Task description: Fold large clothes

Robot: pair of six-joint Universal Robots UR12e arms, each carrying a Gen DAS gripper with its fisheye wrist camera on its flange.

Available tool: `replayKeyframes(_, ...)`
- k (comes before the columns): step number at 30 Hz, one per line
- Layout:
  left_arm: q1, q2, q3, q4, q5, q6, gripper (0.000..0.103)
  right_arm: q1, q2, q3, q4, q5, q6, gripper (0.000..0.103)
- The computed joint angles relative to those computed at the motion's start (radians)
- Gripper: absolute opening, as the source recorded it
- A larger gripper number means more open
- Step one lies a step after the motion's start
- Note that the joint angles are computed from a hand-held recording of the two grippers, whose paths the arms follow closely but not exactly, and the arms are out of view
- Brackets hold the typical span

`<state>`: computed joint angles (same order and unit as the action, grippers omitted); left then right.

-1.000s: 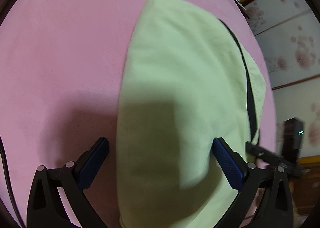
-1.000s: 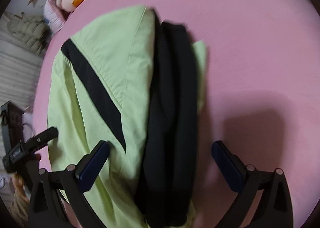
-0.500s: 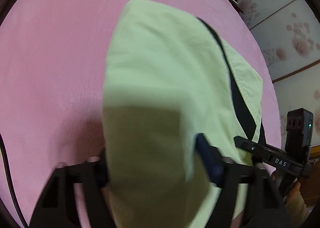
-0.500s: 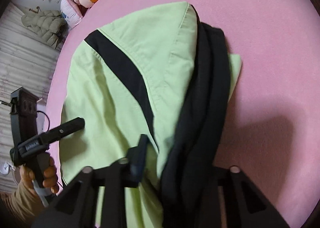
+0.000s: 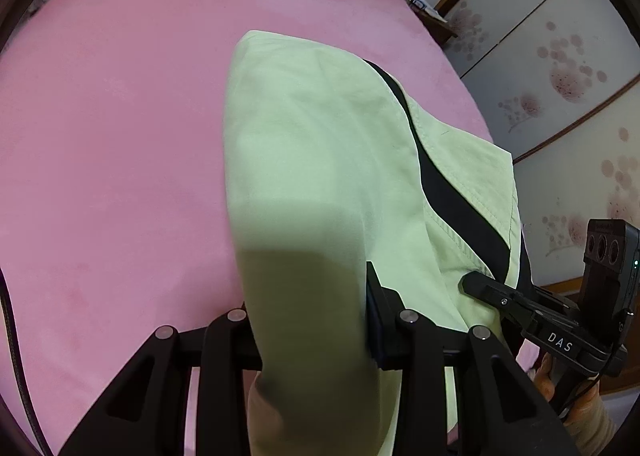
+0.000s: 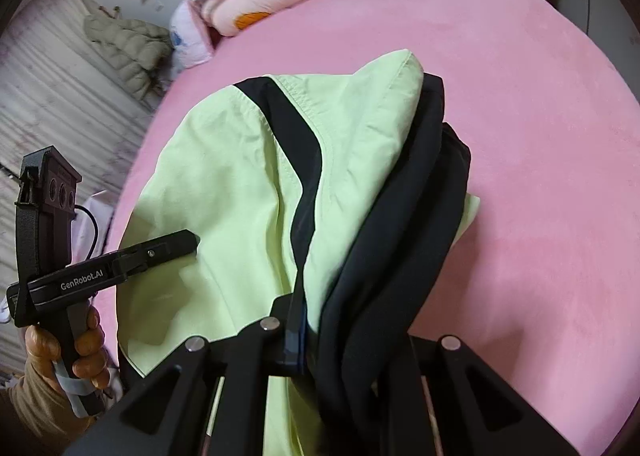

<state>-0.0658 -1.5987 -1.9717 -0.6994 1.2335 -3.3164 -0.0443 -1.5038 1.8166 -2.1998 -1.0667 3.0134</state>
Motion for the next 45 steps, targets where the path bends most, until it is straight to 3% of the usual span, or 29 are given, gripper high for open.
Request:
replayKeyframes(4,0.043,0.113,-0.018,-0.079,0.003,0.022,0.034,0.036,-0.06,-0.014,0.048,0.036,0.005,0.011)
replayKeyframes(10,0.157,0.274,-0.047,-0.185,0.002,0.059,0.034,0.132,-0.085,-0.076,0.091,0.08,0.021,0.011)
replayKeyframes(15,0.303,0.389,-0.08,-0.253,0.0,0.132,0.035,0.233,-0.05,-0.141,0.088,0.107,0.041,0.011)
replayKeyframes(19,0.43,0.397,-0.082,-0.277,-0.018,0.241,0.035,0.313,-0.001,-0.181,0.041,0.105,0.066,0.011)
replayKeyframes(25,0.6,0.272,-0.062,-0.23,-0.118,0.46,0.035,0.423,0.133,-0.257,-0.101,0.043,0.219,0.011)
replayKeyframes(29,0.645,0.127,-0.024,-0.136,-0.153,0.54,0.035,0.472,0.253,-0.328,-0.211,0.001,0.341,0.011)
replayKeyframes(34,0.666,-0.032,0.02,-0.026,-0.183,0.569,0.036,0.512,0.395,-0.429,-0.301,-0.058,0.435,0.011)
replayKeyframes(38,0.669,-0.167,0.072,0.027,-0.192,0.554,0.037,0.537,0.493,-0.516,-0.3,-0.123,0.431,0.011)
replayKeyframes(43,0.646,-0.312,0.138,0.07,-0.127,0.576,0.04,0.554,0.587,-0.592,-0.254,-0.191,0.413,0.011)
replayKeyframes(45,0.635,-0.35,0.151,0.088,-0.092,0.581,0.046,0.562,0.615,-0.611,-0.213,-0.241,0.398,0.011)
